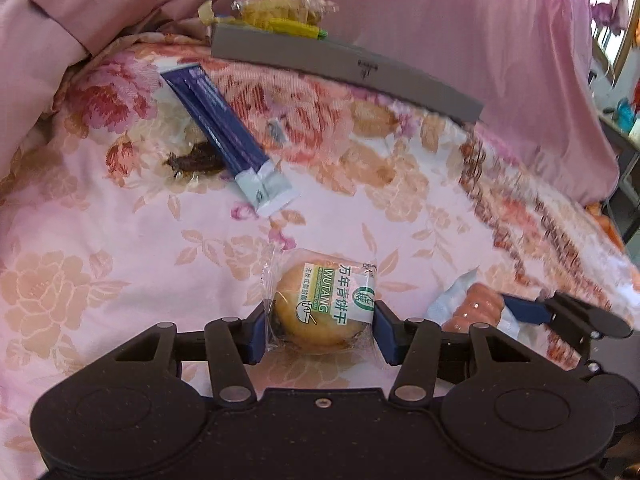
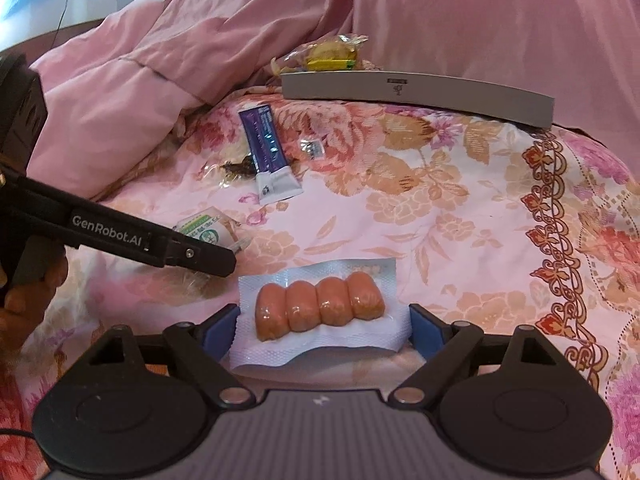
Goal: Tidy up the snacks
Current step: 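Carry the biscuit and sausage pack into the grey tray and release both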
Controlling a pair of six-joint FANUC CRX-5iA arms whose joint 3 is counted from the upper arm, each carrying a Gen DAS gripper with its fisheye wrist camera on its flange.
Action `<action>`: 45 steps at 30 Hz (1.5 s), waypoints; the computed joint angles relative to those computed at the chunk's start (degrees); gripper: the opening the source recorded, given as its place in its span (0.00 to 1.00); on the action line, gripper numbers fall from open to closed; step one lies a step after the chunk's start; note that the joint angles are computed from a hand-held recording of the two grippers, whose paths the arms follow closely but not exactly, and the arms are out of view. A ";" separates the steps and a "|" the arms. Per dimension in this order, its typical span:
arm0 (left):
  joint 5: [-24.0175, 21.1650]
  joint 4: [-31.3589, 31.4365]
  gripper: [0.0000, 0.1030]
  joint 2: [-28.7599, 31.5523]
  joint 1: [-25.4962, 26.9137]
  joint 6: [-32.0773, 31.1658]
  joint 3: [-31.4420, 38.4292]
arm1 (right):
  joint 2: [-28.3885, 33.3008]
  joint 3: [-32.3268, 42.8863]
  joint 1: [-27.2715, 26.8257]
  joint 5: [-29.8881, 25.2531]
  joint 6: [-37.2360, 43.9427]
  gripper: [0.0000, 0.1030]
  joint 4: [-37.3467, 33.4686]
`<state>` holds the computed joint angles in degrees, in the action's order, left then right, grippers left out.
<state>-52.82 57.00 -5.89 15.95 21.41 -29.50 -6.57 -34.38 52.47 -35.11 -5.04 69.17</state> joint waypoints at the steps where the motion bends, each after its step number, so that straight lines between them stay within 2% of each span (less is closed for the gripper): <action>1: 0.01 1.51 0.52 -0.21 -0.05 -0.91 -0.49 | -0.09 -0.16 -0.10 -0.05 -0.54 0.88 0.42; 6: 1.11 7.83 0.52 -0.95 -1.12 -4.33 -1.96 | -0.71 -0.57 -0.98 -0.29 -2.30 0.88 3.36; 11: 4.34 8.04 0.52 -0.60 -2.87 -2.18 0.44 | -1.48 0.47 -4.00 1.61 -1.65 0.88 5.66; 19: 10.04 10.75 0.52 6.14 -8.81 -1.89 12.15 | 1.12 6.63 -13.93 8.89 2.15 0.88 11.04; 24: 9.70 6.25 0.52 14.30 -12.13 5.84 26.06 | 4.29 12.26 -18.83 11.16 5.07 0.88 10.67; 29: 12.29 2.03 0.53 21.35 -15.85 10.62 37.31 | 9.08 20.76 -20.66 8.42 15.74 0.88 -0.33; 31: 12.69 -0.97 0.53 24.23 -16.95 15.62 41.95 | 11.16 24.33 -21.12 6.71 18.74 0.88 -5.08; 33: 12.55 -3.87 0.53 26.87 -17.74 19.98 46.10 | 12.85 26.41 -22.09 5.74 18.16 0.88 -5.85; 38: 12.50 -10.78 0.53 30.75 -19.14 25.56 51.90 | 14.99 27.02 -25.16 6.92 10.13 0.89 -1.17; 45: 11.61 -13.36 0.53 32.13 -19.70 27.36 52.79 | 16.70 27.39 -26.83 7.72 8.30 0.89 -1.24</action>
